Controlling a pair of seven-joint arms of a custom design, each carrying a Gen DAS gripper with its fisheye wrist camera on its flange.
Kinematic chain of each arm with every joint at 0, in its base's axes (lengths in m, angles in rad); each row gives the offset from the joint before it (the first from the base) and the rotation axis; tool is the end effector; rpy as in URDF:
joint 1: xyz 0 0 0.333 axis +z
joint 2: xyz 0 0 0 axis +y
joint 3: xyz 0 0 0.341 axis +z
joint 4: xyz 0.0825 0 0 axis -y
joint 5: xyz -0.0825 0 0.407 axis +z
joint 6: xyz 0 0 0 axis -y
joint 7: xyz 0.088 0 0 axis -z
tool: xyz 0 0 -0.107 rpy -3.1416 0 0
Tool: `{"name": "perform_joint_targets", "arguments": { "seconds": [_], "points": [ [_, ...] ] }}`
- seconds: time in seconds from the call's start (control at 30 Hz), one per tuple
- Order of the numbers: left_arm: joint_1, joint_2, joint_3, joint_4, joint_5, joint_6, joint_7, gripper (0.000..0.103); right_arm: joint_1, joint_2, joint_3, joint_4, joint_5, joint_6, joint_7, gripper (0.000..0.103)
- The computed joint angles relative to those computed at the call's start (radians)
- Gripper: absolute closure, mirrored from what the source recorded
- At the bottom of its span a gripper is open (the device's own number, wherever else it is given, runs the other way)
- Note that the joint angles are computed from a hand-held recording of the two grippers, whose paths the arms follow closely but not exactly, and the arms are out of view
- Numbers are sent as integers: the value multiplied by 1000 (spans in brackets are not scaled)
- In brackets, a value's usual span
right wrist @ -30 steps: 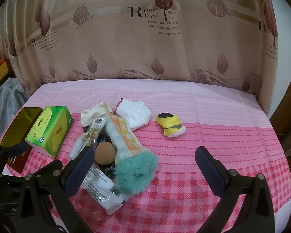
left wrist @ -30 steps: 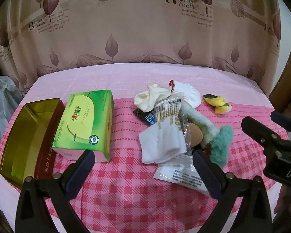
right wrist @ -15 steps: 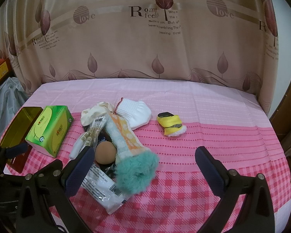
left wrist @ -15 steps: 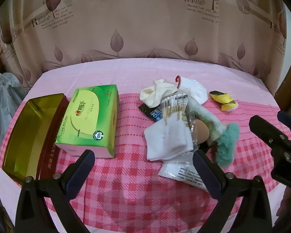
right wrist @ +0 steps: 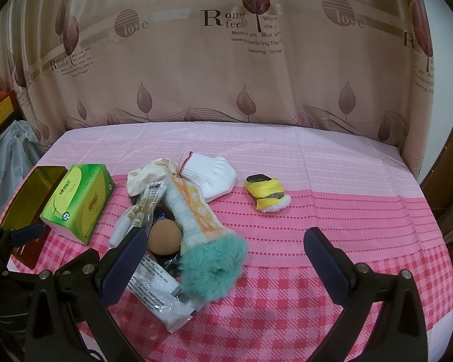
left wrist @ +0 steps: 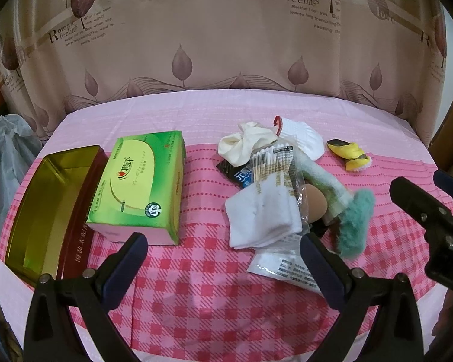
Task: Organize soft objects
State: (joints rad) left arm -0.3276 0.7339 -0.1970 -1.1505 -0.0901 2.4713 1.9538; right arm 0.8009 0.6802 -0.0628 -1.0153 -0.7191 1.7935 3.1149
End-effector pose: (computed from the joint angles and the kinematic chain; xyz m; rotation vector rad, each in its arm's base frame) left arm 0.7487 -0.3670 0.4506 -1.0902 2.5530 -0.8241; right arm 0.6129 0.5059 0.5033 -1.1615 2.3705 -0.9232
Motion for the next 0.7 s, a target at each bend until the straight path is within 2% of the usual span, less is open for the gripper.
{"name": "perform_joint_targets", "arguments": {
  "seconds": [0.67,0.7],
  "points": [
    [-6,2,7,3,12,-1,-6,0,-2,-9,2,-15,-1,9,3,0],
    [-5,2,6,4,12,-1,-6,0,0,9,2,15,0,-4,-4,0]
  ]
}}
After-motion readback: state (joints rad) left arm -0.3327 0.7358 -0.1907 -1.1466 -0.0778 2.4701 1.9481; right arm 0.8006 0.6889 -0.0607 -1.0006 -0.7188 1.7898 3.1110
